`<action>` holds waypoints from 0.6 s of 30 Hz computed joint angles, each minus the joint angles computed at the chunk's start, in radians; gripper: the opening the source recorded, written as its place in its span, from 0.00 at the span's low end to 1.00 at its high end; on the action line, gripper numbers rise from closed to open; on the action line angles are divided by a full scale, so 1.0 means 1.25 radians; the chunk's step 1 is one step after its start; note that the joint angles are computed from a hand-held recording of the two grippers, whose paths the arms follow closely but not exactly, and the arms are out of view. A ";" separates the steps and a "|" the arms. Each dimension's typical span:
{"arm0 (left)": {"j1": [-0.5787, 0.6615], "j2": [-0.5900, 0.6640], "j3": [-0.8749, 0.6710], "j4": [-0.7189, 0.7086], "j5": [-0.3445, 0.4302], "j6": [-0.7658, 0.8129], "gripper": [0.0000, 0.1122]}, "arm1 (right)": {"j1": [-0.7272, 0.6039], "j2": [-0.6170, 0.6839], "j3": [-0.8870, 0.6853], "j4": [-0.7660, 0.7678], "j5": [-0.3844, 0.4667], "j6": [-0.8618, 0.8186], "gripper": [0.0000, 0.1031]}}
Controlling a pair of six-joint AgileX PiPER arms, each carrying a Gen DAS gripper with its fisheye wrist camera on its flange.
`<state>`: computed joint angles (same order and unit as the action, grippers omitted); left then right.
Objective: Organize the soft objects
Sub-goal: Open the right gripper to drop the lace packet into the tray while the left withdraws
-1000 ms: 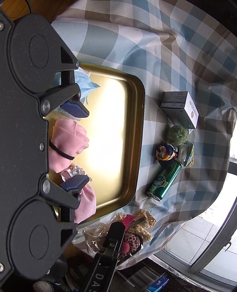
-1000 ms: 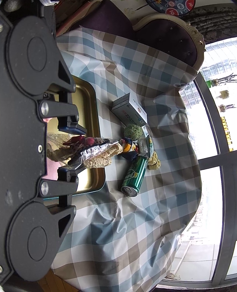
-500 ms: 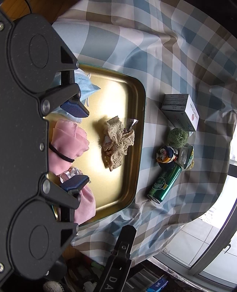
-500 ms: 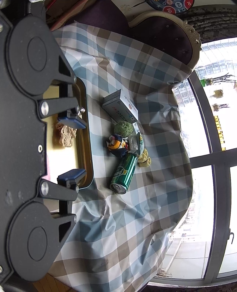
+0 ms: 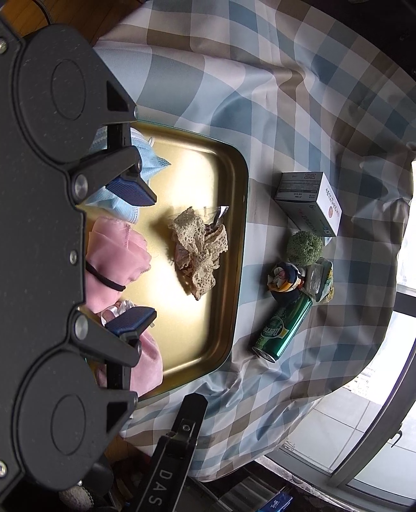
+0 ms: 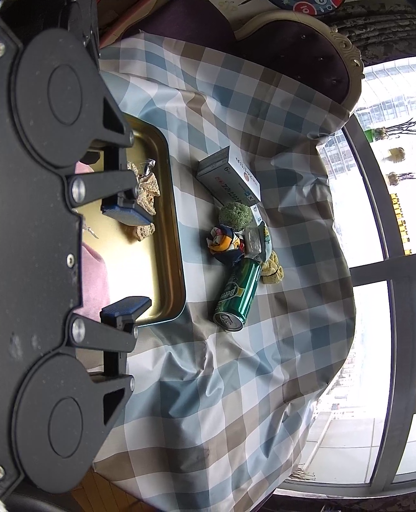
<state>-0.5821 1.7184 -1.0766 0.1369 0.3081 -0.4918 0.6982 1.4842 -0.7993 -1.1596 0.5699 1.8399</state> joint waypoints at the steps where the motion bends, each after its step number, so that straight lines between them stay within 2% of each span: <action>1: 0.000 -0.001 0.000 0.012 0.000 -0.013 0.58 | -0.001 0.001 -0.001 0.005 -0.001 -0.004 0.47; 10: -0.007 -0.004 0.005 0.161 0.004 -0.165 0.59 | -0.003 0.021 -0.015 0.059 0.005 -0.056 0.47; 18: -0.013 -0.002 0.005 0.239 0.013 -0.241 0.62 | -0.005 0.035 -0.024 0.091 0.000 -0.096 0.48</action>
<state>-0.5979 1.7154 -1.0700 0.4351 0.3238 -0.7931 0.6915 1.5283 -0.8296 -1.0452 0.5701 1.7205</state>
